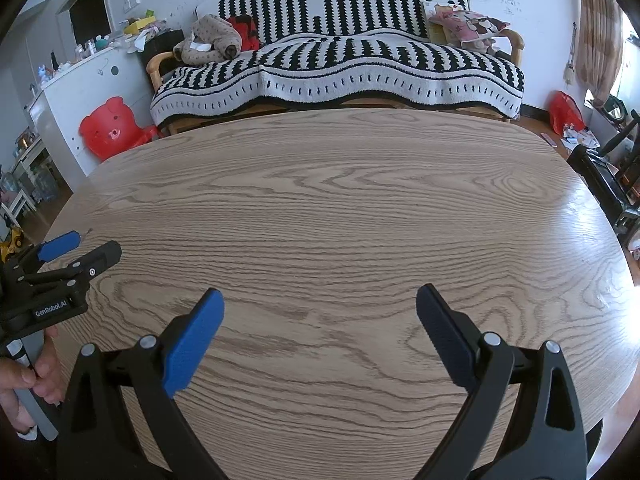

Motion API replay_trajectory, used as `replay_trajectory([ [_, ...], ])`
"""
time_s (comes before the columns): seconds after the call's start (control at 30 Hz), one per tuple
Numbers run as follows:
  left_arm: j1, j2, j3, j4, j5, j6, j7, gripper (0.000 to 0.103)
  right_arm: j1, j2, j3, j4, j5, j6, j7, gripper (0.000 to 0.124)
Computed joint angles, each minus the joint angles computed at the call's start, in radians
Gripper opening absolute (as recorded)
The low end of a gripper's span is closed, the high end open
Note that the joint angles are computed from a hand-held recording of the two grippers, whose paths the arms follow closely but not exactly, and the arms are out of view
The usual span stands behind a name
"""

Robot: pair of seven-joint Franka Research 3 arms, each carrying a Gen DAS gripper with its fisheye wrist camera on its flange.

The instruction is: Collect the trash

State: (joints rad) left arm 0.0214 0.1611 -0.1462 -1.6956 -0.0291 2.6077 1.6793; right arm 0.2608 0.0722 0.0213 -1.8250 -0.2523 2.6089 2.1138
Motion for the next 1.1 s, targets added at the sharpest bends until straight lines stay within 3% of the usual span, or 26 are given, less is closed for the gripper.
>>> replay_trajectory([
  [1.1,0.003,0.012,-0.008,0.012,-0.032,-0.003,0.033,0.096,-0.005,-0.015,0.002,-0.017,0.001,-0.001,-0.003,0.093],
])
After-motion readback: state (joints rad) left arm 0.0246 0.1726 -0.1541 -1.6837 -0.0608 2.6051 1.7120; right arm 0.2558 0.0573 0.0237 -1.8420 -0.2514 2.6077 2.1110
